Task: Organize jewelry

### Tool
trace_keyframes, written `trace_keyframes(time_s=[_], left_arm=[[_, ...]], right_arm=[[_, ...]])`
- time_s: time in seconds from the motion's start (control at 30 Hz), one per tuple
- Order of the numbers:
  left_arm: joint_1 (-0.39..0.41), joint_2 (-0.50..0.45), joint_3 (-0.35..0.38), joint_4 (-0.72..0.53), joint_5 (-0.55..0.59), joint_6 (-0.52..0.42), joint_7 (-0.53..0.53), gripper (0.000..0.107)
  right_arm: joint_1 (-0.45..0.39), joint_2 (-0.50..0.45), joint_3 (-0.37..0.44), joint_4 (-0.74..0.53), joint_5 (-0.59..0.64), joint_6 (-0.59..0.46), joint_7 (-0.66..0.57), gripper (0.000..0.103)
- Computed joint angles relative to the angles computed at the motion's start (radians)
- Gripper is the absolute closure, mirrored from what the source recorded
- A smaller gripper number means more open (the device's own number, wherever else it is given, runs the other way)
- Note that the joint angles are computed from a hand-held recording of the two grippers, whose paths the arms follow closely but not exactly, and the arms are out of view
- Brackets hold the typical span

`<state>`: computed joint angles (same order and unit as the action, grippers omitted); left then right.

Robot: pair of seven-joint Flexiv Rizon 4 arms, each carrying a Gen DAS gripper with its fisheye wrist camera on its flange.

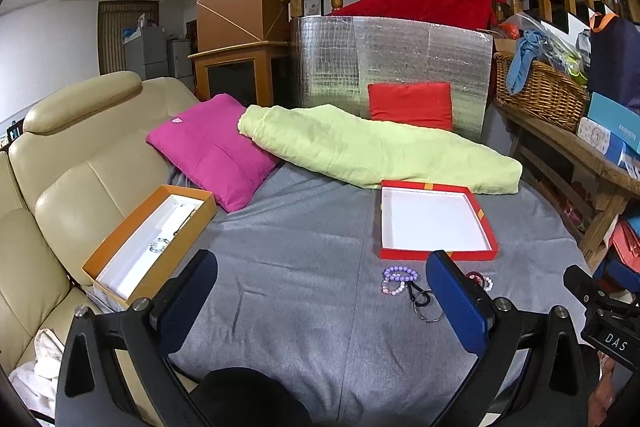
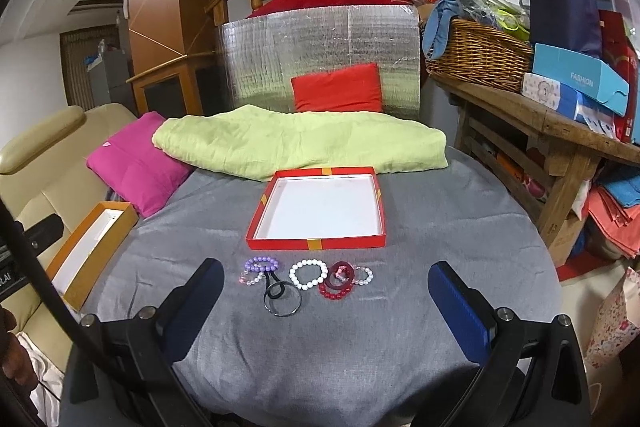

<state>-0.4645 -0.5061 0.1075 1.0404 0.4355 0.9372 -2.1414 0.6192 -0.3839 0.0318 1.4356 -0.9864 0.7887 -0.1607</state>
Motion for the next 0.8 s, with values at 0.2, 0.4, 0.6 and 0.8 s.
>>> trace_keyframes(time_s=[0.2,0.4,0.6,0.8], left_arm=[[-0.006,-0.016,0.004,-0.021,0.009,-0.011,0.009,0.004],[-0.007,-0.04,0.005,-0.044,0.007,-0.019,0.018,0.004],[-0.011,-0.065,0.008,-0.074,0.0,-0.043,0.036,0.004],[-0.008,-0.102,0.007,-0.116,-0.019,-0.075,0.056,0.004]], right_arm=[[-0.004,-0.01,0.0,-0.007,0.017,0.005,-0.012,0.0],[-0.01,-0.02,-0.003,-0.011,0.038,0.011,-0.024,0.0],[-0.014,-0.038,-0.01,-0.028,0.065,0.015,-0.046,0.0],[-0.019,-0.062,-0.019,-0.048,0.096,0.024,-0.071,0.0]])
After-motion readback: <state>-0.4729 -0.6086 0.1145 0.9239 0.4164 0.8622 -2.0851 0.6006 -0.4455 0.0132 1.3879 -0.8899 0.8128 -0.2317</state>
